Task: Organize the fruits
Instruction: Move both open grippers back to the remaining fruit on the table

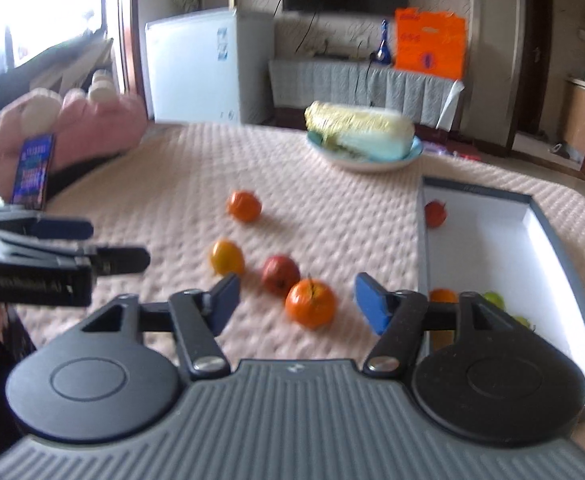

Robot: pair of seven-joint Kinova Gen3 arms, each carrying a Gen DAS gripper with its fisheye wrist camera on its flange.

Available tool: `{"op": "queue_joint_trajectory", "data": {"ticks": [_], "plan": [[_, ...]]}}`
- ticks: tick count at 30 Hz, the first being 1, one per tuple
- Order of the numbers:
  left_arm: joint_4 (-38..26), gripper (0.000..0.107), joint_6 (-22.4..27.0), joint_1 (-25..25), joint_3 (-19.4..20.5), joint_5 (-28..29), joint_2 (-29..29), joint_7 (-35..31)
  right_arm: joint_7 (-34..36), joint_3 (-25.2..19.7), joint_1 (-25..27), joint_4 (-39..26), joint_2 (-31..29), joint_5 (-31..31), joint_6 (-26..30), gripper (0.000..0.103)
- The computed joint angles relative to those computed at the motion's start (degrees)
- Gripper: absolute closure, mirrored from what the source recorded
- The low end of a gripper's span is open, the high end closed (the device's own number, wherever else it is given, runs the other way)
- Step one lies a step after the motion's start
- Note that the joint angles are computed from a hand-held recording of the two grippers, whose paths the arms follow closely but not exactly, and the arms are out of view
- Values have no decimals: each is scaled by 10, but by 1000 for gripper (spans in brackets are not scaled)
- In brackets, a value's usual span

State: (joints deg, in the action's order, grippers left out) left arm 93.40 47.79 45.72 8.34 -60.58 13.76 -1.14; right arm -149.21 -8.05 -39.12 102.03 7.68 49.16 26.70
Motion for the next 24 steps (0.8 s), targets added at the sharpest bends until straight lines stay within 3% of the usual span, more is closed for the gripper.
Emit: {"op": "queue_joint_trajectory", "data": {"ticks": [4,21,24], "plan": [[2,24,-8,-1,1,1,-1,0,32,-3,5,-10,8,-36,9,48],[28,23,-61,-25,7,-3,-21,14,51,34,-29,-67,71,-62,49,50],[28,24,-66,-30,4,4,-14,2,40,44,-39,-74,77,-54,59,59]]}}
